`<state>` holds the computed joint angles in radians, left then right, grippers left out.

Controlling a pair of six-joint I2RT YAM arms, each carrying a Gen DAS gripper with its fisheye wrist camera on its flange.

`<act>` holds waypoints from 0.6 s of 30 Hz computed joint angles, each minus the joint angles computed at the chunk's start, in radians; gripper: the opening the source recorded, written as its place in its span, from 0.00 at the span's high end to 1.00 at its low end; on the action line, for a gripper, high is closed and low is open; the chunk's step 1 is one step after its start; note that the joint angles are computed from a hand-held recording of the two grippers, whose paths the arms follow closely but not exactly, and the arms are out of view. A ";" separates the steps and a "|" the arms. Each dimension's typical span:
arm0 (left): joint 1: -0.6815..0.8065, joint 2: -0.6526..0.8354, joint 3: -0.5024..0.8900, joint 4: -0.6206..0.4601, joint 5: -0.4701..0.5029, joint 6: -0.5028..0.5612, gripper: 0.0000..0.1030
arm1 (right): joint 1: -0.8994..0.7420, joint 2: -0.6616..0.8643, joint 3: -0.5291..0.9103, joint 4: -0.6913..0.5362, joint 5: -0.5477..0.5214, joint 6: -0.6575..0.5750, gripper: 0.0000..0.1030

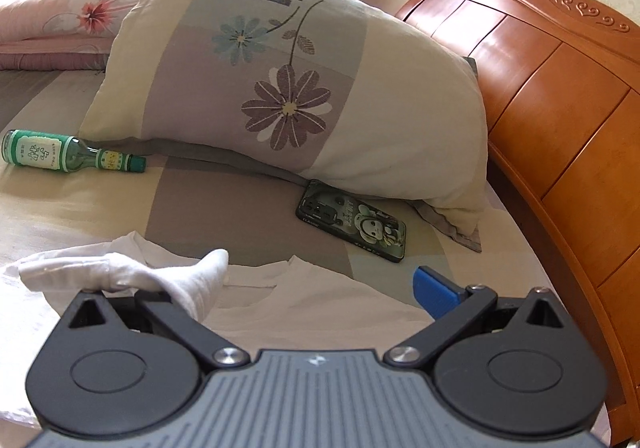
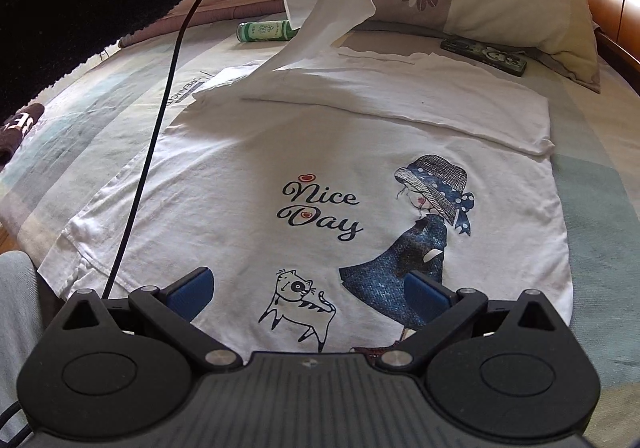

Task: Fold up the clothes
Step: 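Carry the held sleeve with the left tool across the shirt body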

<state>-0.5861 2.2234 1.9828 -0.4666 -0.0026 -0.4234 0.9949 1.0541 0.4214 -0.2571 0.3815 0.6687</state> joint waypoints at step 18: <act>-0.053 0.103 0.097 -0.068 0.048 0.078 0.01 | -0.017 0.002 -0.007 0.010 -0.013 -0.001 0.00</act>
<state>-0.6387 2.3268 2.0800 -0.5343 0.0458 -0.3453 0.9780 1.0565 0.4142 -0.2469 0.3689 0.6680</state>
